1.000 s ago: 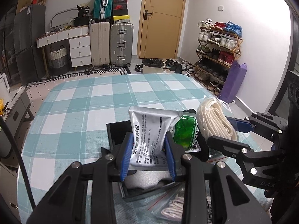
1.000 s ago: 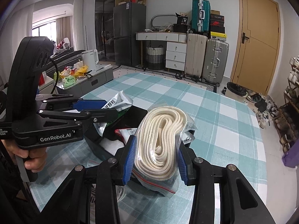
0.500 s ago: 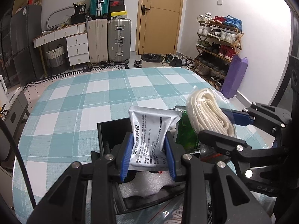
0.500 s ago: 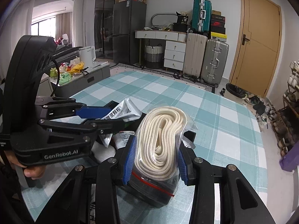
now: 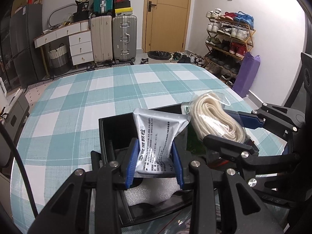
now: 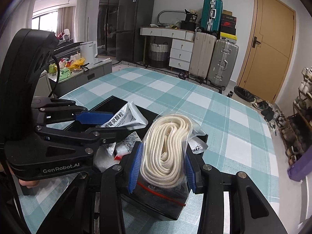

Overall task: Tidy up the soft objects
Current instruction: 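Carry the packet and rope bag with both grippers over the black box, then lower both items into the black box and open both grippers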

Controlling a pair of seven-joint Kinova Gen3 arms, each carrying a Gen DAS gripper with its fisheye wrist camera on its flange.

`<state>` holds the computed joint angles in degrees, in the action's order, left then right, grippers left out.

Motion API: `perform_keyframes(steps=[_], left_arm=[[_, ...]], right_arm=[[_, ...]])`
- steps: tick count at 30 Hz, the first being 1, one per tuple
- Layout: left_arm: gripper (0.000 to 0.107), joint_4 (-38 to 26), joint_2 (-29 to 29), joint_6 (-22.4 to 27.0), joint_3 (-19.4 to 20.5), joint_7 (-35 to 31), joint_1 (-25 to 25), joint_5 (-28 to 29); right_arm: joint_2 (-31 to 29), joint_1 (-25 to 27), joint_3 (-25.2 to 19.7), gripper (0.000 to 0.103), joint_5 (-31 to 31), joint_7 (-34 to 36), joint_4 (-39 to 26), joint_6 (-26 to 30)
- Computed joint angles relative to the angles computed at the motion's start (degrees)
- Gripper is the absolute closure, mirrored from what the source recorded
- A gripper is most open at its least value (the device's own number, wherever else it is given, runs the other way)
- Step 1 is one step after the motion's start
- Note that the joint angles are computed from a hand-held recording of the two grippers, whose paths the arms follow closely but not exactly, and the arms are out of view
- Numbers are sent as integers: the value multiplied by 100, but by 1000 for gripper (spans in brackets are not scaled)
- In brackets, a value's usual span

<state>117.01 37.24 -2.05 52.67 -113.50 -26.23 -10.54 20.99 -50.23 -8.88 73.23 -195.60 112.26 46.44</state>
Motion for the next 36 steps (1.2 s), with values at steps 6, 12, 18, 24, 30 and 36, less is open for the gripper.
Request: perform_keyframes(steps=[6, 12, 18, 24, 30, 36], left_arm=[[75, -54, 31, 204, 28, -132, 14, 39], [73, -25, -161, 121, -300, -184, 316, 133], [68, -121, -110, 360, -171, -321, 223, 229], [34, 9, -214, 296, -9, -634, 49, 526], [5, 256, -173, 253, 629, -674, -595, 586], [4, 777, -452, -124, 1047, -494, -1188, 367]], right_arm=[[55, 69, 35, 63, -66, 42, 4, -207], [36, 115, 63, 63, -128, 111, 11, -308], [121, -46, 130, 49, -99, 168, -54, 56], [-59, -155, 36, 23, -140, -63, 129, 507], [-530, -215, -283, 2, 115, -903, 628, 677], [-865, -93, -601, 1, 284, -1512, 930, 315]])
